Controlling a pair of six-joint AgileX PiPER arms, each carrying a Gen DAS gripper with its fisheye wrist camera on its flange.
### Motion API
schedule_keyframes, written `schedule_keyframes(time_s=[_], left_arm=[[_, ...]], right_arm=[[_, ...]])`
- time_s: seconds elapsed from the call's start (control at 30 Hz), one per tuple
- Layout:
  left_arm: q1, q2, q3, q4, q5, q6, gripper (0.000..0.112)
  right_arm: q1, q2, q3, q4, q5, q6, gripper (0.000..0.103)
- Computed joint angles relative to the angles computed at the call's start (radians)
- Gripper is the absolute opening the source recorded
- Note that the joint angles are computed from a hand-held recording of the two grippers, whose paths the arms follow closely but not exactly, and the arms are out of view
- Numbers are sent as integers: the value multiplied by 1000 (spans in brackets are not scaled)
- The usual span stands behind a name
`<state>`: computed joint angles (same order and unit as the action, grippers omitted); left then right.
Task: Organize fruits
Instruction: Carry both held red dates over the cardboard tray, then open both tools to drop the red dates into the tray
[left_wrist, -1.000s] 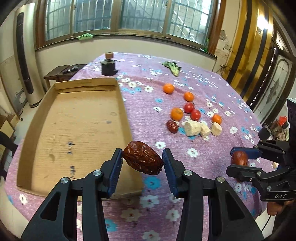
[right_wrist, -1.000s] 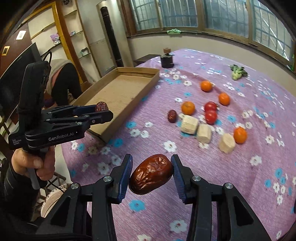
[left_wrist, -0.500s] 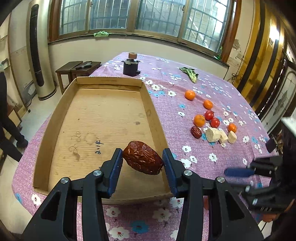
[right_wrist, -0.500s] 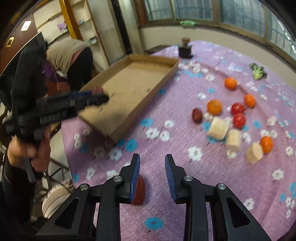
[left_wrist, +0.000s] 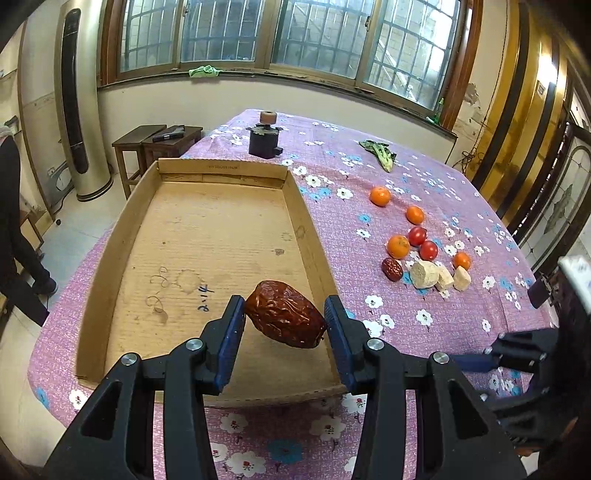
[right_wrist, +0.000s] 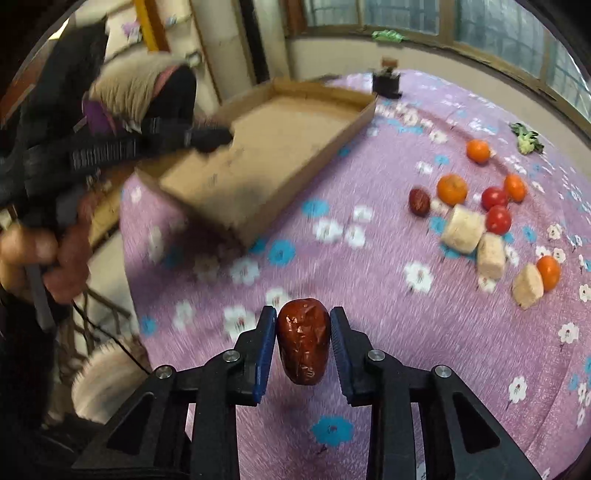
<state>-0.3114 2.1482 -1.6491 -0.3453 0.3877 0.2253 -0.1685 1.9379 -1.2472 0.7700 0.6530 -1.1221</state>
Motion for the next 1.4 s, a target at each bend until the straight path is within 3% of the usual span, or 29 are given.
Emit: schedule_keyframes(time_s=[0.5,0.77,1.07,1.2,1.27,1.4], left_arm=[[65,9,-2,52,-1,-58,42],[95,52,-49,95,24,-98,42],[101,142,-155,178,108,-173,43],[88,195,-230,267,189,-250,43],[67,191,-227,350,192,-311,52],[58,158,-184,360,165,-336,60]], right_arm=[[99,102,-228,111,121,10,30],[170,250,-441,42,157,131,30],[208,378,-597,-50,199,226,30],[218,408,-625,-74,199,238,31],[220,403,-621,-76,199,232,37],[214,345,-533,-55,139,180,48]])
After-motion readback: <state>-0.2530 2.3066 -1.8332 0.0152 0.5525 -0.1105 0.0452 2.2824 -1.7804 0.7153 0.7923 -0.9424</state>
